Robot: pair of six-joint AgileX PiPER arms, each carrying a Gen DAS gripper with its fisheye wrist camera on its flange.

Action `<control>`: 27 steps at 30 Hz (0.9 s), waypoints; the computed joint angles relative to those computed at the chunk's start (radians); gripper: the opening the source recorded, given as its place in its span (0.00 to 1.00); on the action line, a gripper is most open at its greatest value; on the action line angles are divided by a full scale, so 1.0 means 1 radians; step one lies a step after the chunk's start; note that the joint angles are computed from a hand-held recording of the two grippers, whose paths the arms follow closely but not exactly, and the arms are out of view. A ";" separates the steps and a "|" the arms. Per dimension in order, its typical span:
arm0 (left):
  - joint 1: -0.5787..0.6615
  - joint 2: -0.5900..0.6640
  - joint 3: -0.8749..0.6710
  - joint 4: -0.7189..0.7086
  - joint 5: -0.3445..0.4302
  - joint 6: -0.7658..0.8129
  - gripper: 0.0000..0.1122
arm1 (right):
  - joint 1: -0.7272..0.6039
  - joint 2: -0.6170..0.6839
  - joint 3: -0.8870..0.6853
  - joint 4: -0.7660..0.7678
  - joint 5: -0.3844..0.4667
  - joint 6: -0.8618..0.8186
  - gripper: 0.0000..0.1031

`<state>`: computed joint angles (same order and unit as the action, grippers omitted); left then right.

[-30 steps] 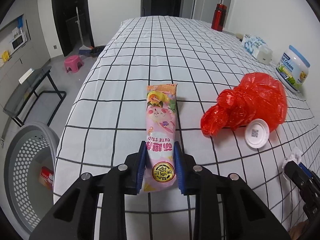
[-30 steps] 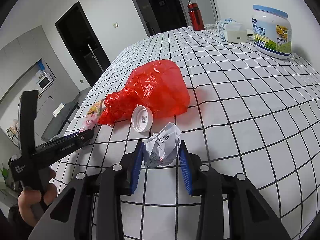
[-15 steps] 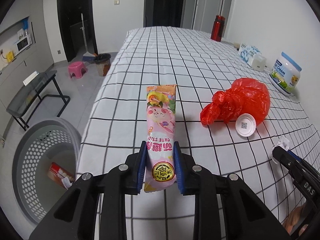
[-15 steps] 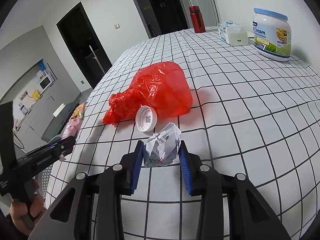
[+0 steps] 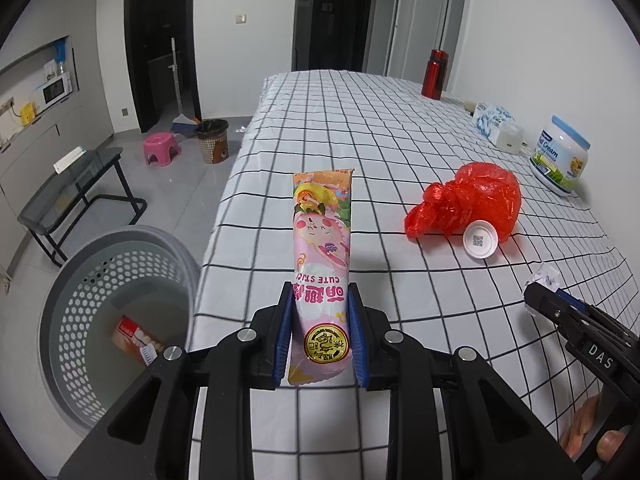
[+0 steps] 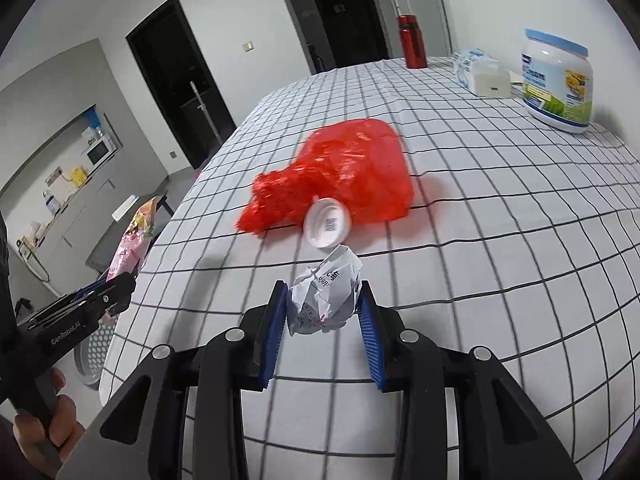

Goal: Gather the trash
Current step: 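Carry the wrapper and paper over the grey basket with both grippers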

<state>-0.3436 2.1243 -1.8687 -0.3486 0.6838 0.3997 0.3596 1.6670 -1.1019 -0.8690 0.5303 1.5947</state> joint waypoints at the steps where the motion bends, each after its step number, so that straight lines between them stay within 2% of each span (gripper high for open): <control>1: 0.002 -0.002 0.005 -0.001 -0.004 -0.001 0.23 | 0.009 0.008 -0.013 0.005 0.006 -0.008 0.34; 7: 0.055 -0.032 0.065 -0.014 -0.041 0.027 0.23 | 0.042 0.081 -0.122 0.090 -0.008 -0.106 0.34; 14: 0.137 -0.027 0.077 -0.045 -0.051 0.061 0.23 | 0.081 0.222 -0.332 0.248 0.011 -0.310 0.34; 22: 0.223 0.012 0.044 -0.061 -0.024 0.068 0.23 | 0.121 0.385 -0.606 0.418 0.084 -0.554 0.34; 27: 0.272 0.039 0.010 -0.065 -0.006 0.074 0.23 | 0.132 0.523 -0.862 0.526 0.178 -0.720 0.33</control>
